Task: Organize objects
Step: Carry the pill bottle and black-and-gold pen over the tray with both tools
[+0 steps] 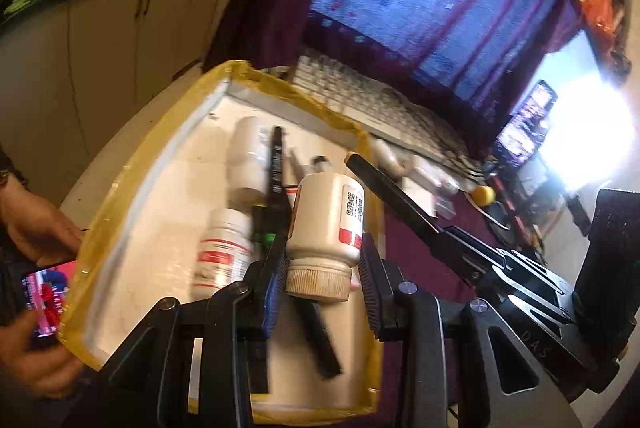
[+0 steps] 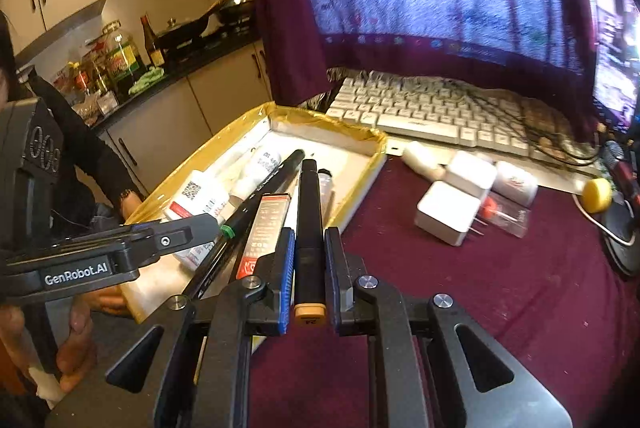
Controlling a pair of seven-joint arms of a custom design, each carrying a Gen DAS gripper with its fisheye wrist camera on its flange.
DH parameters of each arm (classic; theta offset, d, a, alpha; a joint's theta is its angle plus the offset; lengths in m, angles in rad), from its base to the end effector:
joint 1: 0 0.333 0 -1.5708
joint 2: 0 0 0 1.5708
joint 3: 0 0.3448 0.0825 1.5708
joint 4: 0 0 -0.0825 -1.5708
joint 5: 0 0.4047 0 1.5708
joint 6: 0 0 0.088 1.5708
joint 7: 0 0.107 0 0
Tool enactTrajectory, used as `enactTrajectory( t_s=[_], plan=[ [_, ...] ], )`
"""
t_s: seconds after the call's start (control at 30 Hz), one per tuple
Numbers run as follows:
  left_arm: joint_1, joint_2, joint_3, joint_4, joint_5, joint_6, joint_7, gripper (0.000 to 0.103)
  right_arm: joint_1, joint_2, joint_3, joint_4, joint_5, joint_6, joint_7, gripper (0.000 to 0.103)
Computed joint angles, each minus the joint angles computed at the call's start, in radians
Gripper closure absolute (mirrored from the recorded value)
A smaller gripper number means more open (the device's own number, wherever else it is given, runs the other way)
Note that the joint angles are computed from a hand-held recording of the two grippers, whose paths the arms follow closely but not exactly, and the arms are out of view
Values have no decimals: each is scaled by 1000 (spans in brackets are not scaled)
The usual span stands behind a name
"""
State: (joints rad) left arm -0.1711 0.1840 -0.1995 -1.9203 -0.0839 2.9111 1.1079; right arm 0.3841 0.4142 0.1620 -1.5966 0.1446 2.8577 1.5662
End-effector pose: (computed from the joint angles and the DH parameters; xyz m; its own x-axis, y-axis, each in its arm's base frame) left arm 0.6314 -0.2304 0.5135 0.0200 -0.9084 0.4177 -0.7503 -0.2897 -0.5942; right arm 0.6586 0.3653 0.5150 0.4478 -0.8734 -0.1913 -0.6563 -0.1758 -0.7337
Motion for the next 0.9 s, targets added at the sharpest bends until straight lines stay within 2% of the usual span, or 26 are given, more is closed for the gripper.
enactTrajectory(
  t_s=[0.13, 0.2, 0.4, 0.9],
  plan=[
    [4, 7, 20, -3, 8, -11, -34, 73, 16, 59, -8, 89, -11, -63, 11, 91],
    [21, 7, 7, -8, -19, -8, -16, 73, 25, 88, -15, 137, -24, -93, 18, 91],
    [7, 10, 32, -6, 40, -10, -68, 73, 60, 163, -39, 255, -69, -160, 42, 91],
    [-10, 66, 67, 78, 170, -78, -158, 73, 88, 261, -71, 421, -121, -259, 96, 91]
  ],
)
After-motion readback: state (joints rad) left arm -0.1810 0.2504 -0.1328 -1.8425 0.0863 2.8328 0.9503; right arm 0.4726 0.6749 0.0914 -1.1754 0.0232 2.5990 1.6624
